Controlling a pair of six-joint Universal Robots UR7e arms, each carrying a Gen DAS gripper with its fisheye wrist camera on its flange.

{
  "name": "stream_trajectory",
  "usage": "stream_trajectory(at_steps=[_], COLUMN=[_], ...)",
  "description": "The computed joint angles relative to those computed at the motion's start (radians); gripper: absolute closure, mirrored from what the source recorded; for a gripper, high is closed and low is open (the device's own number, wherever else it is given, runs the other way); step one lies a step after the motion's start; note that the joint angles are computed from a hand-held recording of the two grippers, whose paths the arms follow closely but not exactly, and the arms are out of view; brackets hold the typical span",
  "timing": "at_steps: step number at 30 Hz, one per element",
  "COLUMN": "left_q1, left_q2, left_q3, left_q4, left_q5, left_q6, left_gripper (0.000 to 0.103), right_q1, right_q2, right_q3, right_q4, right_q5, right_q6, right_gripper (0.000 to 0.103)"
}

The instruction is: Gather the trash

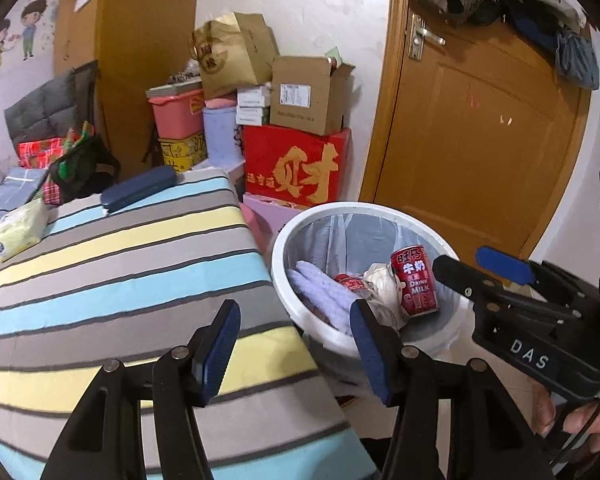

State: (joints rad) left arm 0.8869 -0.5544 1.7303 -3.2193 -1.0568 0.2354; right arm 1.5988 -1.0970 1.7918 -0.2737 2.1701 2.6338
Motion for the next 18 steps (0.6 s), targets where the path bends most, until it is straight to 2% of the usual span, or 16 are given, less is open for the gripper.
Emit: stream_trajectory(at_steps=[3, 5, 9, 12, 18], left_q1=[-0.007, -0.018, -0.026, -0.042, -0.055], left_q2=[-0.034, -0.051, -0.083, -0.094, -0.114], left_q3=[0.063, 0.112, 0.178, 0.223, 0.298], left_q4=[-0.041, -0.087, -0.134, -0.193, -0.264], left_q5=[-0.003, 0.031, 0.050, 0.088, 0.099], left_q6=[-0.001, 0.019, -0.002, 0.020, 0.018], left_gripper=[0.046, 0.046, 0.046, 0.046, 0.046], right_q1=[0.015, 0.022, 0.040, 0.045, 0.059], right_q2=[-0.014, -0.020, -0.025, -0.038, -0.036], right_q3=[0.052, 0.074, 0.122, 0.159, 0.211], right_q4=[-0.060, -0.086, -0.135, -0.169, -0.259], right_q5=[0.004, 0.002, 0.011, -0.014, 0.011], right_q6=[0.002, 0.005, 0.024, 0.019, 0.020], right_gripper=[0.043, 0.043, 0.043, 0.043, 0.043])
